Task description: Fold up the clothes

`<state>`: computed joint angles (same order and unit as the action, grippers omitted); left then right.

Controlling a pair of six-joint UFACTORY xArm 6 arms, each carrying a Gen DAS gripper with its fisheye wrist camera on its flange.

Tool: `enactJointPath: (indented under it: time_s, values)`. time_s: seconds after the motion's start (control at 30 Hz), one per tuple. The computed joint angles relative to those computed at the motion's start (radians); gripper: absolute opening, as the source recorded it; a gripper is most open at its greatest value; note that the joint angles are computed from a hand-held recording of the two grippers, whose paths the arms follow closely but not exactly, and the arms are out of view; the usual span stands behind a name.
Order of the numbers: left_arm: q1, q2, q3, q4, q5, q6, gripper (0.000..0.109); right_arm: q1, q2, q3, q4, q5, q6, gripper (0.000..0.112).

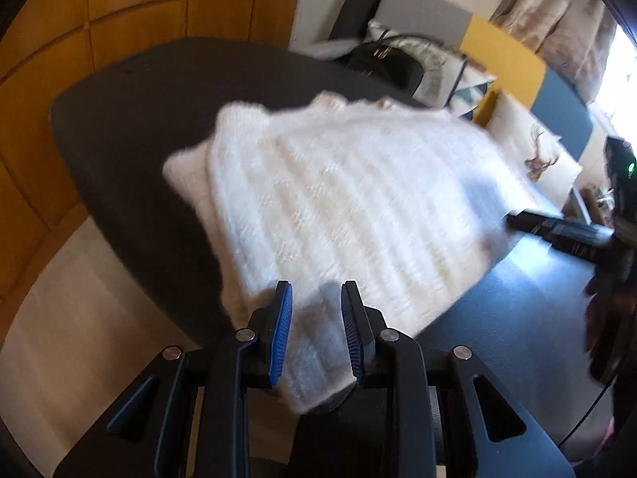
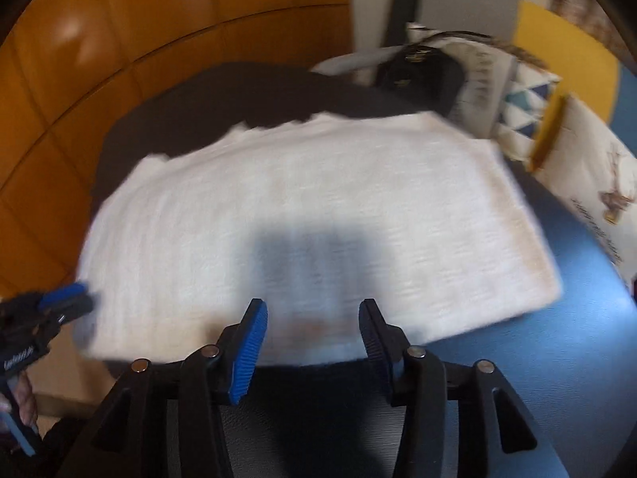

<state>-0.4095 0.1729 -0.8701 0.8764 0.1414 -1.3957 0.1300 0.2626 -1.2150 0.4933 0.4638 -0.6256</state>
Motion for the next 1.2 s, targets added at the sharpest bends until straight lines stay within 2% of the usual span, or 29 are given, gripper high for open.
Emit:
enactJointPath:
  time_s: [0.07, 0.1, 0.17, 0.2, 0.3, 0.37, 0.43, 0.5, 0.6, 0.63, 0.77, 0.87, 0.93, 0.97, 1.0, 1.1, 1.2]
  values:
    - [0.002, 0.006, 0.0, -0.012, -0.007, -0.004, 0.028, -0.039, 0.059, -0.061, -0.065, 0.048, 0.083, 0.048]
    - [0.001, -0.003, 0.005, -0.036, -0.008, 0.017, 0.028, -0.057, 0.076, -0.09, -0.047, 0.088, 0.084, 0.048]
    - [0.011, -0.023, 0.019, -0.045, -0.033, 0.019, 0.028, -0.096, 0.11, -0.145, 0.034, 0.17, 0.047, 0.047]
    - [0.023, -0.033, 0.024, 0.004, -0.053, -0.027, 0.028, -0.117, 0.113, -0.169, 0.072, 0.194, 0.047, 0.041]
    - [0.038, -0.031, -0.001, 0.077, -0.037, -0.095, 0.028, -0.173, 0.131, -0.238, 0.175, 0.197, 0.053, 0.041]
    - [0.029, -0.012, -0.008, -0.013, -0.018, -0.014, 0.028, -0.203, 0.177, -0.302, 0.146, 0.199, 0.106, 0.041]
    - [0.018, 0.005, -0.016, -0.095, 0.003, 0.063, 0.028, -0.234, 0.26, -0.4, 0.134, 0.267, 0.15, 0.041]
    - [0.009, 0.012, -0.027, -0.115, 0.027, 0.094, 0.028, -0.255, 0.346, -0.501, 0.127, 0.327, 0.185, 0.038]
    - [0.01, -0.007, -0.019, -0.127, 0.021, 0.096, 0.028, -0.255, 0.341, -0.508, 0.136, 0.333, 0.18, 0.035]
    - [0.018, -0.013, -0.015, -0.11, 0.002, 0.073, 0.028, -0.252, 0.332, -0.507, 0.129, 0.328, 0.178, 0.036]
    - [0.034, 0.013, -0.073, -0.03, 0.036, 0.008, 0.028, -0.218, 0.332, -0.554, 0.087, 0.291, 0.127, 0.036]
    - [0.036, 0.062, -0.135, -0.154, 0.114, 0.118, 0.028, -0.202, 0.406, -0.653, 0.007, 0.314, 0.17, 0.036]
    - [0.041, 0.095, -0.155, -0.314, 0.113, 0.261, 0.028, -0.196, 0.485, -0.761, -0.064, 0.372, 0.221, 0.036]
    - [0.045, 0.096, -0.158, -0.34, 0.105, 0.283, 0.028, -0.193, 0.528, -0.822, -0.105, 0.414, 0.251, 0.036]
    - [0.051, 0.089, -0.155, -0.324, 0.093, 0.272, 0.028, -0.191, 0.535, -0.841, -0.116, 0.424, 0.253, 0.036]
    - [0.08, 0.068, -0.153, -0.139, 0.069, 0.11, 0.028, -0.185, 0.526, -0.873, -0.066, 0.427, 0.22, 0.037]
    - [0.1, 0.083, -0.175, -0.178, 0.071, 0.132, 0.028, -0.157, 0.606, -1.034, -0.095, 0.468, 0.237, 0.037]
